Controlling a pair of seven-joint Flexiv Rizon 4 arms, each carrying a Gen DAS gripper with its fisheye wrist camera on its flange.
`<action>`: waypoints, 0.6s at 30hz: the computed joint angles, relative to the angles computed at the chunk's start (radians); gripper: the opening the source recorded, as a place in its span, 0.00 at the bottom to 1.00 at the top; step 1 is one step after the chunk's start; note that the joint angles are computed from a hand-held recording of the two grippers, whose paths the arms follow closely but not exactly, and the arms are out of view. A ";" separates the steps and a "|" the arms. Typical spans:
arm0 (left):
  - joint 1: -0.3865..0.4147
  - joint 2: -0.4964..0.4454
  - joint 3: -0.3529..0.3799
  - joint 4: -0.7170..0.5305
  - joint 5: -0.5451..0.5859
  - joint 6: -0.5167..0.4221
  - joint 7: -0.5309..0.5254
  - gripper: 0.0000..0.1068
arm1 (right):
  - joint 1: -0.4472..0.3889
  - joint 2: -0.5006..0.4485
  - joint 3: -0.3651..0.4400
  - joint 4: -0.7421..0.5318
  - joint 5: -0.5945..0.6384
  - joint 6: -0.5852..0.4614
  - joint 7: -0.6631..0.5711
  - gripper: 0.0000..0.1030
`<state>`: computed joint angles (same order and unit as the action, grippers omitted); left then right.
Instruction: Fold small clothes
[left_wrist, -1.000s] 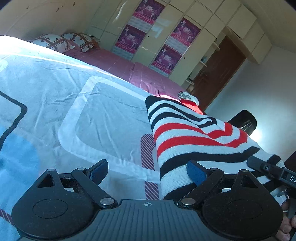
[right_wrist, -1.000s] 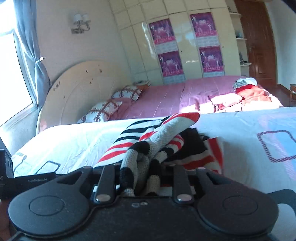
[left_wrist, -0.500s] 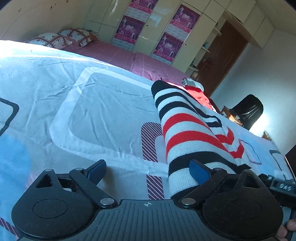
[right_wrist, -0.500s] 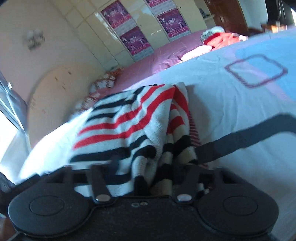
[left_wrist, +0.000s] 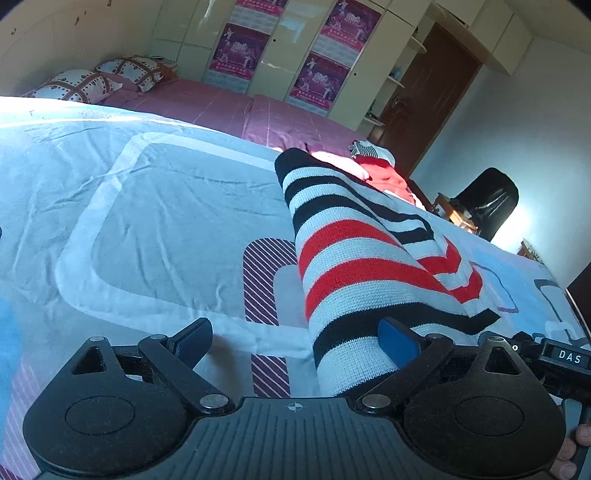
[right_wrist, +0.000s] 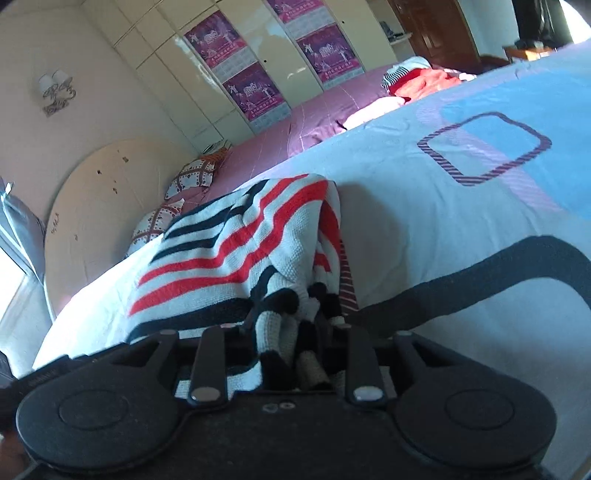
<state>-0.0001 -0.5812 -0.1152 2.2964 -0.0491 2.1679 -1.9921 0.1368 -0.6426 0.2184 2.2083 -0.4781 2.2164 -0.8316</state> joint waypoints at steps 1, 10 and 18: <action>0.014 -0.002 -0.010 0.003 0.012 0.003 -0.009 0.90 | -0.020 0.005 0.017 0.011 -0.009 0.010 0.022 0.38; -0.048 0.007 0.038 0.011 -0.039 0.020 0.005 0.91 | 0.018 0.034 -0.009 0.057 0.042 0.067 0.065 0.18; -0.074 0.030 0.047 -0.006 -0.062 -0.052 0.074 0.91 | 0.019 0.018 -0.005 0.072 0.079 0.043 0.026 0.20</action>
